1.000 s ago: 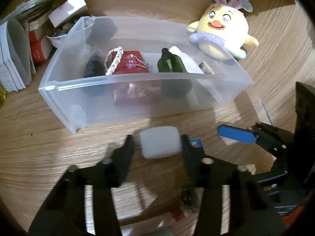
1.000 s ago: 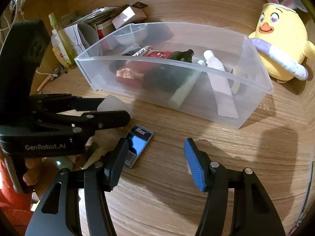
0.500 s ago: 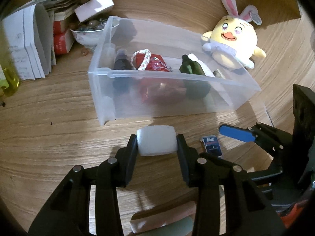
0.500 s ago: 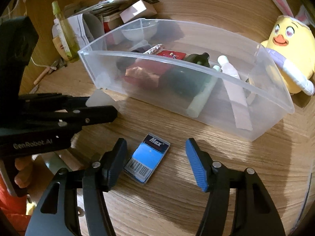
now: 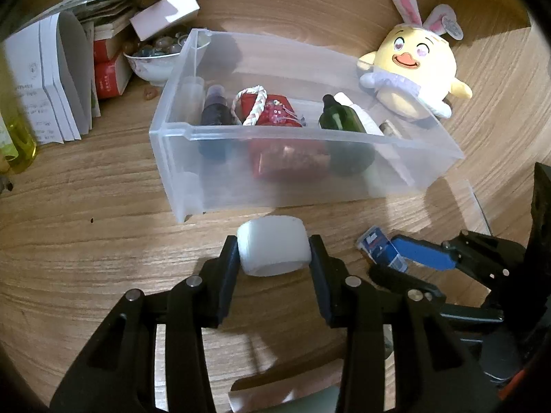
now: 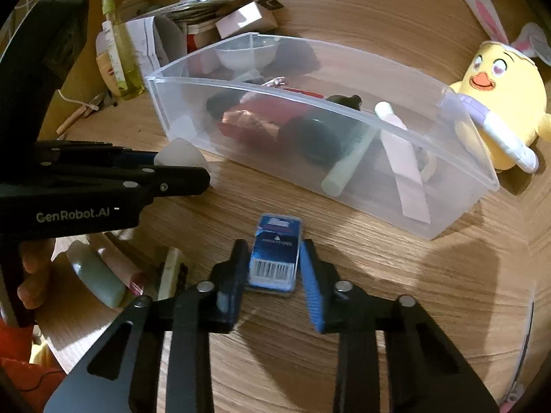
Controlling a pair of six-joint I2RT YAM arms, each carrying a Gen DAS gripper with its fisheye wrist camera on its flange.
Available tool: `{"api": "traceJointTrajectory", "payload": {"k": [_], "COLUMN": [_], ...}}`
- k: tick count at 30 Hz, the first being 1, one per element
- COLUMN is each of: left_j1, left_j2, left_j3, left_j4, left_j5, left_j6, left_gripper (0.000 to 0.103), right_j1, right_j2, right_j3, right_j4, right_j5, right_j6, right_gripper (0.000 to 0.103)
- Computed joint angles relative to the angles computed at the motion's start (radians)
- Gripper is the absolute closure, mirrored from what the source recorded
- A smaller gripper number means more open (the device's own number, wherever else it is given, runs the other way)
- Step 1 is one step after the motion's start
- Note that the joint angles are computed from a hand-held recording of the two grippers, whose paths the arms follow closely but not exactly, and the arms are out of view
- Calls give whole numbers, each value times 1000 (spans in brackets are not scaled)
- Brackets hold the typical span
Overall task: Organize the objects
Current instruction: 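Grasp the blue Max gum pack with the right tool while the left grasps the white tape roll, then carry the gum pack with the right tool while the left carries the tape roll to the box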
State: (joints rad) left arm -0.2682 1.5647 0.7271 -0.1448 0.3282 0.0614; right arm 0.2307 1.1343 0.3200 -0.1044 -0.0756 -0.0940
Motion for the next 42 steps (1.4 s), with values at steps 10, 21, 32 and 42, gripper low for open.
{"api": "traceJointTrajectory", "payload": {"k": [10, 21, 32, 42], "left_j1": [7, 8, 14, -7], "left_j2": [-103, -230, -314, -336], "left_j3": [-42, -44, -20, 13], "left_j4": [20, -12, -28, -27], "left_j5": [-4, -14, -13, -46], "left_j6": [-21, -38, -83, -109], "left_gripper": [64, 64, 64, 64], "right_j1": [-68, -147, -239, -312], "right_j2": [-69, -261, -352, -357], "right_j3": [0, 41, 75, 113], "right_j4": [-33, -152, -194, -174], "right_j5": [-80, -128, -165, -192], "right_j6": [8, -11, -35, -51], "right_gripper": [78, 78, 78, 78]}}
